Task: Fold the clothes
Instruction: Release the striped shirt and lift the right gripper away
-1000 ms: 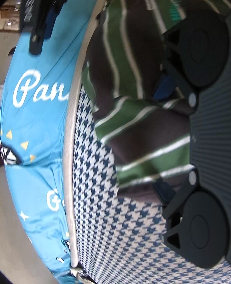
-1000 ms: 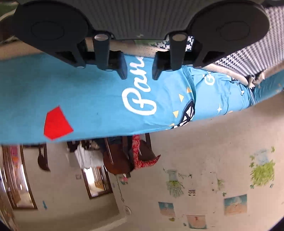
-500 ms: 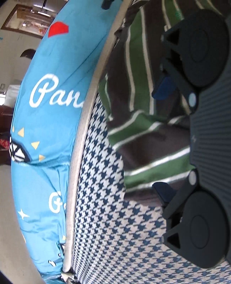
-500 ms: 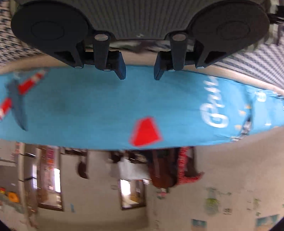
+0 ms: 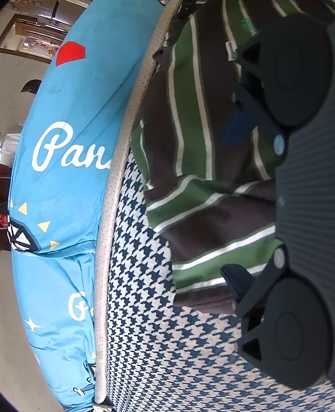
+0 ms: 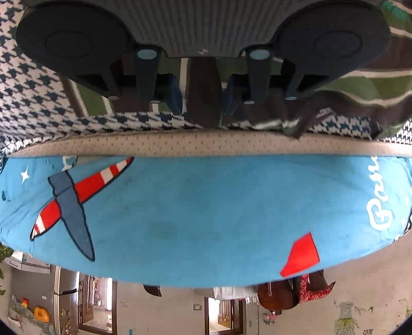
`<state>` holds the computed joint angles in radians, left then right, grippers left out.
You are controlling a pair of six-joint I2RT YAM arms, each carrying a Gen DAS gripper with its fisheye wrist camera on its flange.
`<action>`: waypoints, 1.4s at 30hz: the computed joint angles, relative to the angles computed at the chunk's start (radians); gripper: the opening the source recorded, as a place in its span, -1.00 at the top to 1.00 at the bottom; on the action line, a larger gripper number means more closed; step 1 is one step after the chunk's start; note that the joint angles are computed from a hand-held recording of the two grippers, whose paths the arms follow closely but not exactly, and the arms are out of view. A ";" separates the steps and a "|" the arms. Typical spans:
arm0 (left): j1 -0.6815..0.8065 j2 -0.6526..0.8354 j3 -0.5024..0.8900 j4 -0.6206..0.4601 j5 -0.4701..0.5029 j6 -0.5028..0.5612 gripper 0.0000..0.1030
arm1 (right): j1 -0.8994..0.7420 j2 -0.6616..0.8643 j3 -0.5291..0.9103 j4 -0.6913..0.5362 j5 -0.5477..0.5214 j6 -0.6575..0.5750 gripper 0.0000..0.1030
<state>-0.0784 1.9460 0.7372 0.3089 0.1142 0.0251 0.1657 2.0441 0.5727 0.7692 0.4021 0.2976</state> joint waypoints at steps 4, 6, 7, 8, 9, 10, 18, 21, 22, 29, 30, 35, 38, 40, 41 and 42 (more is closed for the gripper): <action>-0.007 0.007 0.003 -0.003 -0.006 0.004 -1.00 | 0.013 0.033 0.019 0.014 0.035 -0.006 0.81; -0.010 0.009 0.006 -0.006 -0.012 0.005 -1.00 | 0.021 0.040 0.017 0.041 0.066 0.000 0.92; -0.010 0.010 0.007 -0.009 -0.010 0.005 -1.00 | 0.030 0.046 0.004 0.090 0.107 0.017 0.92; -0.010 0.011 0.007 -0.010 -0.008 0.006 -1.00 | 0.045 0.047 -0.010 0.142 0.165 0.024 0.92; -0.009 0.011 0.007 -0.011 -0.007 0.007 -1.00 | 0.060 0.050 -0.023 0.196 0.226 0.025 0.92; -0.010 0.011 0.006 -0.011 -0.006 0.008 -1.00 | 0.073 0.050 -0.036 0.256 0.280 0.013 0.92; -0.015 -0.009 -0.011 -0.012 0.009 0.018 -1.00 | 0.065 -0.150 -0.078 0.083 0.334 0.132 0.29; -0.016 -0.025 -0.022 -0.014 0.021 0.020 -1.00 | 0.044 -0.226 -0.116 0.005 0.291 0.173 0.29; -0.016 -0.031 -0.026 -0.015 0.025 0.021 -1.00 | 0.033 -0.252 -0.141 -0.005 0.274 0.194 0.29; -0.029 -0.075 -0.072 -0.001 0.056 0.035 -1.00 | -0.055 -0.433 -0.311 -0.123 0.180 0.261 0.28; -0.033 -0.080 -0.078 0.001 0.057 0.036 -1.00 | -0.064 -0.460 -0.334 -0.143 0.171 0.264 0.27; -0.056 -0.097 -0.111 0.014 0.064 0.044 -1.00 | -0.082 -0.524 -0.410 -0.184 0.127 0.286 0.14; -0.077 -0.098 -0.134 0.032 0.057 0.056 -1.00 | -0.080 -0.467 -0.424 -0.130 0.130 0.291 0.06; -0.087 -0.091 -0.138 0.031 0.057 0.062 -1.00 | -0.071 -0.416 -0.419 -0.088 0.136 0.293 0.06; -0.092 -0.088 -0.139 0.029 0.057 0.064 -1.00 | -0.067 -0.390 -0.416 -0.068 0.139 0.294 0.06; -0.097 -0.084 -0.139 0.026 0.055 0.064 -1.00 | -0.057 -0.357 -0.407 -0.046 0.150 0.286 0.06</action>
<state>-0.1750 1.8620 0.5980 0.3352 0.1691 0.0894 0.1090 1.6867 0.1654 0.7230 0.5524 0.5832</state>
